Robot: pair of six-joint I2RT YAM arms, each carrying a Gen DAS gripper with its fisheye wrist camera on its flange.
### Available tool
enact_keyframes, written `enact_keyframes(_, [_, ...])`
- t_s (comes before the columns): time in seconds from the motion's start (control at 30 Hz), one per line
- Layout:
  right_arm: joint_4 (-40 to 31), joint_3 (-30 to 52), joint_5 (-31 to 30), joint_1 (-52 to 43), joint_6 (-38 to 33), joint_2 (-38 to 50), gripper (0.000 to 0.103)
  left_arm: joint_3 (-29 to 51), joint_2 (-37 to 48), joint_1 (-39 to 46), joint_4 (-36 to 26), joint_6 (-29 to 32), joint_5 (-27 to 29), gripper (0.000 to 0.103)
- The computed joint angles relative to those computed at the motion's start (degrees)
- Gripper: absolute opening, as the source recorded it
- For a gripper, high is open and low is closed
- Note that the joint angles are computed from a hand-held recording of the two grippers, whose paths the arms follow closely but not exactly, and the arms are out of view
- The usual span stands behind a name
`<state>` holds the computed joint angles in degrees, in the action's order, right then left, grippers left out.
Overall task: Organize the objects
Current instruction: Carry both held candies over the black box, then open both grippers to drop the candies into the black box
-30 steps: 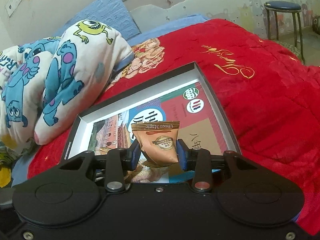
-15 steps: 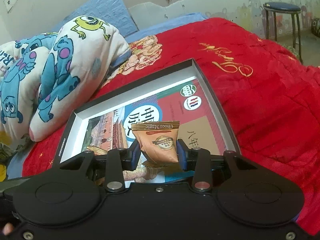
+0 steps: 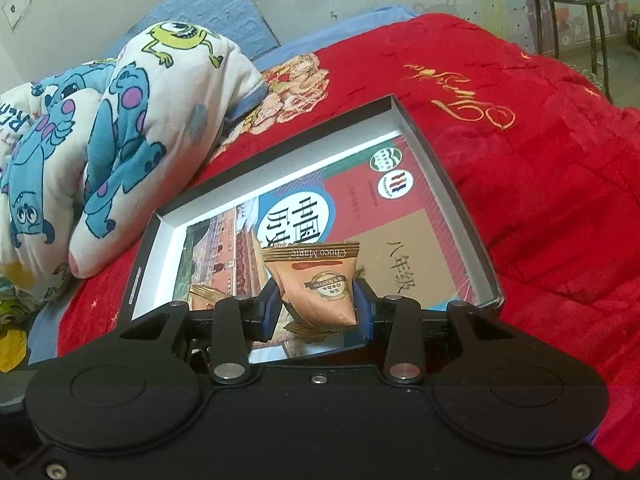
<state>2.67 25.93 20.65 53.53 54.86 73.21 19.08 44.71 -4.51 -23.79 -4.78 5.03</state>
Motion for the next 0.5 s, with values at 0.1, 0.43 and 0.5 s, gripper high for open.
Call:
enact_keyframes(0.1, [0.31, -0.18, -0.96, -0.4, -0.2, -0.16, 0.037, -0.06, -0.55, -0.61, -0.23, -0.19, -0.37, 0.052])
enact_keyframes(0.43, [1.53, -0.92, -3.58, -1.74, 0.14, -0.62, 0.039, 2.32, -3.64, -4.67, -5.75, 0.33, -5.29, 0.082])
enact_keyframes(0.5, [0.99, -1.03, -4.47, -1.98, 0.62, -1.14, 0.04, 2.89, -6.29, -7.01, -8.59, 0.4, -8.16, 0.083])
